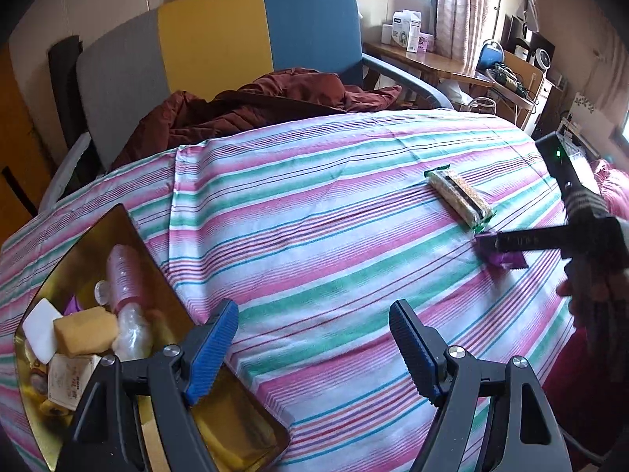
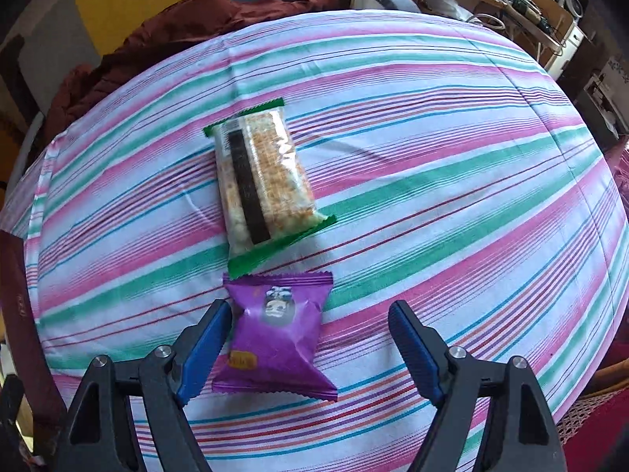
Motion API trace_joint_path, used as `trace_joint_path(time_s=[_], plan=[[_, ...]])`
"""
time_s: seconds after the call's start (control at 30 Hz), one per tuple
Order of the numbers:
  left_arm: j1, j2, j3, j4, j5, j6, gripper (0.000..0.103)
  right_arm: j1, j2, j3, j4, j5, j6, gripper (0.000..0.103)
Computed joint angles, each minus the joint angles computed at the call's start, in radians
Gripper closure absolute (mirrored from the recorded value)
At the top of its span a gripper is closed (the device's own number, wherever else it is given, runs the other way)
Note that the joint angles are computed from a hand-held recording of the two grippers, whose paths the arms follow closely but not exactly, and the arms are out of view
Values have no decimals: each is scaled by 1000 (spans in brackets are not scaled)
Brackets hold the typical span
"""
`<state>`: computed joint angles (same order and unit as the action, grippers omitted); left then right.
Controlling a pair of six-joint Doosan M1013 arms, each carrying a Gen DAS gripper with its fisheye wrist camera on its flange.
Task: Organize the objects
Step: 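Grasp the purple candy packet with the right gripper, then grasp the granola bar with the left gripper while the right holds the purple packet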
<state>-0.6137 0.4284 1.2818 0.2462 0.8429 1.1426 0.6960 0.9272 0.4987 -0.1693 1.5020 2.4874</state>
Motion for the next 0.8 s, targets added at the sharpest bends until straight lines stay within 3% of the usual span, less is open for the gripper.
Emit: trace_joint_path(time_s=[0.03, 0.07, 0.1, 0.33, 0.43, 0.53, 0.57, 0.63, 0.73, 0.8], plan=[[0, 5, -7, -2, 3, 4, 23, 1, 7, -13, 4, 9, -17, 49], [-1, 10, -16, -3, 6, 8, 23, 5, 16, -31, -10, 27, -30, 60], [0, 16, -26, -8, 11, 13, 23, 8, 16, -33, -21, 24, -35, 64], [1, 70, -113, -94, 58, 72, 23, 7, -103, 159, -95, -195, 106, 64], [5, 108, -169, -158, 101, 97, 23, 2, -118, 181, -93, -208, 131, 64], [4, 153, -237, -190, 149, 108, 23, -2, -93, 144, -16, -203, 53, 64], [3, 166, -259, -197, 163, 107, 23, -1, -100, 157, -5, -241, 37, 64], [4, 191, -298, -217, 188, 108, 23, 1, -151, 243, -1, -408, 48, 64], [4, 222, -347, -236, 217, 103, 24, -6, -217, 358, 2, -597, 106, 64], [1, 246, -384, -236, 237, 97, 24, -8, -248, 410, -64, -649, 226, 64]])
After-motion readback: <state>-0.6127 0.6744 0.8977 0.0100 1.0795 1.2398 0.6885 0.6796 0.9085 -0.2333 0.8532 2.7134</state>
